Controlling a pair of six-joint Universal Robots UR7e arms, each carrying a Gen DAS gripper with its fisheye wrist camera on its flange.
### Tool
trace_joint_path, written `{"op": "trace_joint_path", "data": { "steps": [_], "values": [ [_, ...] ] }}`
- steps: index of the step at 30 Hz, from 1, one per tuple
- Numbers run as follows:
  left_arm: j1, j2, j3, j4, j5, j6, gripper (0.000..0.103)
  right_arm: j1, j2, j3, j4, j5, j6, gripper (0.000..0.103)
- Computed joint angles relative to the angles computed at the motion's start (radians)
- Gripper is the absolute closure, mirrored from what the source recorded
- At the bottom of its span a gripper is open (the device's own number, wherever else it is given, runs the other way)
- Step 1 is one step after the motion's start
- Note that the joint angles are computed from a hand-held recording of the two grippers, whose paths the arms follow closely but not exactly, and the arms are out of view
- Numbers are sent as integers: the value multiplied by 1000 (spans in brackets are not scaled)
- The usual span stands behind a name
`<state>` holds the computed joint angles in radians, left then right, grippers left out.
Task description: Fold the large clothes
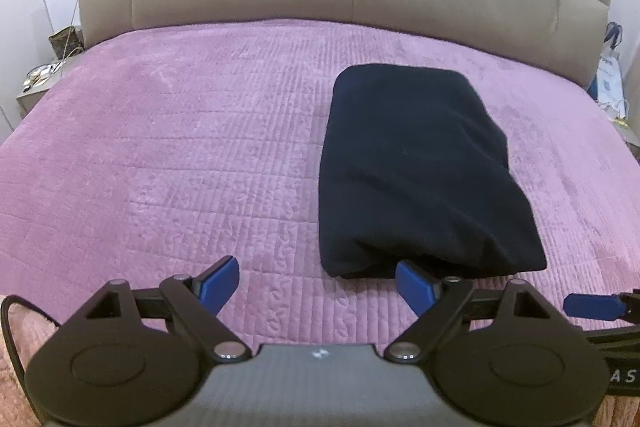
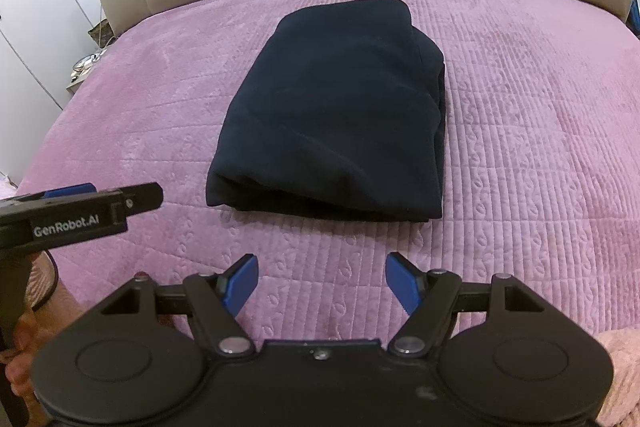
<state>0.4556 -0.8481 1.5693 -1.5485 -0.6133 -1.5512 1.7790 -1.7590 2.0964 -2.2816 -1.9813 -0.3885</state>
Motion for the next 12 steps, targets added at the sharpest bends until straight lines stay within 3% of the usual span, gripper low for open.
{"op": "trace_joint_path", "data": {
  "steps": [12],
  "values": [
    [-10, 3, 28, -79, 47, 69, 12, -23, -5, 7, -22, 30, 28, 19]
  ]
}}
